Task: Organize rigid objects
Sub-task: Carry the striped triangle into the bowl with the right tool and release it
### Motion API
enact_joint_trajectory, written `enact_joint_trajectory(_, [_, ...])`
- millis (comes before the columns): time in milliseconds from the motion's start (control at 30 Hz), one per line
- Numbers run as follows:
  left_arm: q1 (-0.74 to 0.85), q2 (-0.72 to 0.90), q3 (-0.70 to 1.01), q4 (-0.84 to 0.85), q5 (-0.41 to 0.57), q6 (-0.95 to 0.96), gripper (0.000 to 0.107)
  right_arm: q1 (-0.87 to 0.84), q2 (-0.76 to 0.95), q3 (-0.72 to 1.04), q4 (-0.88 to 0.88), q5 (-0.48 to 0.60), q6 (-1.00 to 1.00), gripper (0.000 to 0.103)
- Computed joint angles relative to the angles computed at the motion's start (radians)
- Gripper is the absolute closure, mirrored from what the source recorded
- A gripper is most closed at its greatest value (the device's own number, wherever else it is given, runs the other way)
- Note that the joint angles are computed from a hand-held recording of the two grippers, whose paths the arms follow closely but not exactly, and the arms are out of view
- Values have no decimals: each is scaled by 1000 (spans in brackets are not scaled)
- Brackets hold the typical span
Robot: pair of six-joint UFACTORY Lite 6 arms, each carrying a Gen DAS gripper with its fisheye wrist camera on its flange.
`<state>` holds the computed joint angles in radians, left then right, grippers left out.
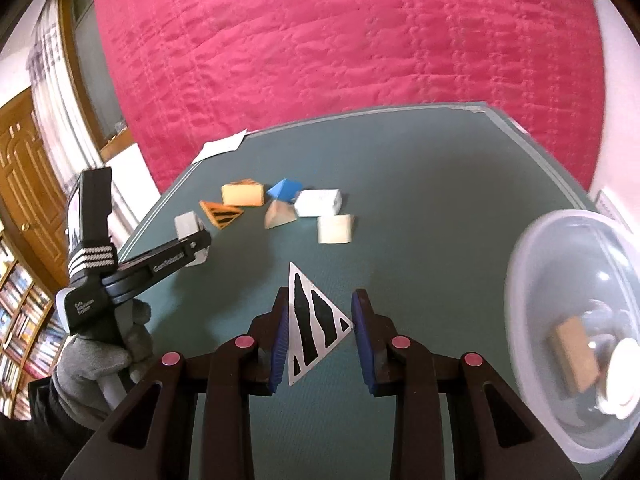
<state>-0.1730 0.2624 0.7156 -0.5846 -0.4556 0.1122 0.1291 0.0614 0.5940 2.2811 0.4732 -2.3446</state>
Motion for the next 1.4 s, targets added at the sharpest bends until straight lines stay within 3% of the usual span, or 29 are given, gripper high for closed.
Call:
enact_joint_trajectory(433, [-31, -10, 13, -55, 30, 50, 72, -394, -99, -61, -264, 58, 152, 72])
enact_joint_trajectory(733, [-149, -26, 58, -278, 48, 255, 72, -635, -12, 19, -351, 118, 197, 72])
enact_joint_trajectory(1133, [-346, -21, 194, -561, 54, 552, 72, -736, 230, 217, -301, 119, 167, 71])
enact_joint_trajectory(1200, [-383, -10, 225, -611, 46, 610, 72, -751, 270, 246, -308, 126, 177, 70])
enact_joint_trajectory(1267, [-412, 0, 253, -650, 41, 656, 72, -765, 294, 262, -312, 134, 179, 62])
enact_joint_trajectory(1400, [-458, 26, 306, -706, 34, 720, 72, -793, 304, 264, -326, 160, 176, 60])
